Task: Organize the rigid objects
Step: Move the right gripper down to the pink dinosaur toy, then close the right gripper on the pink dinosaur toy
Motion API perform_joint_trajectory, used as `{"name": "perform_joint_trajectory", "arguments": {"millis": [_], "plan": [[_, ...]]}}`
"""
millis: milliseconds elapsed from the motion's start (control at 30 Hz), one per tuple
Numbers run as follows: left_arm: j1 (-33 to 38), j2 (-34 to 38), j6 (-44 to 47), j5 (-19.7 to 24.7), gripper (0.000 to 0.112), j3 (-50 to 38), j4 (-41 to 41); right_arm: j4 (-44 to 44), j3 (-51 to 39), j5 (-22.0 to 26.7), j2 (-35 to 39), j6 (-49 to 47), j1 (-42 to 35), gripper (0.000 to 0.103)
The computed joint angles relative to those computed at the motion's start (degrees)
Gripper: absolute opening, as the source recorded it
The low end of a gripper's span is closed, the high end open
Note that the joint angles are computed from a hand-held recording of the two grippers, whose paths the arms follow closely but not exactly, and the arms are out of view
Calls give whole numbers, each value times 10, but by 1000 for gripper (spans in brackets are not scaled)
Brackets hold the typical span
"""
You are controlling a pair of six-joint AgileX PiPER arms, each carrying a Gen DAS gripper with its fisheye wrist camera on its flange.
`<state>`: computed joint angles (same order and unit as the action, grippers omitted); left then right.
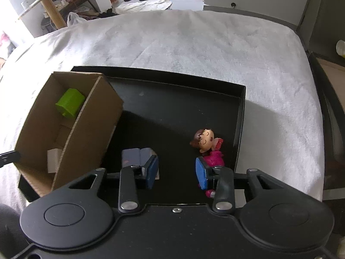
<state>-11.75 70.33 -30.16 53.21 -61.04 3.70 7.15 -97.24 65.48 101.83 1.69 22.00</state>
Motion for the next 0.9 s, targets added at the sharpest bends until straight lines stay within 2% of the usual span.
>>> {"name": "perform_joint_trajectory", "arguments": {"millis": [367,467,600,900], "plan": [[-11,0,-18,4,9,-1,16,-38,36,-25,25,1,9,34],[-13,3,-18,6,9,-6,14,-51,51,-36,22,9,16,29],[-16,1,-22,6,9,-5,16,-38,44,-9,35,23,15,19],[-9,-4,-15,0,9,2,5,-25,59,-12,8,42,11,23]]}}
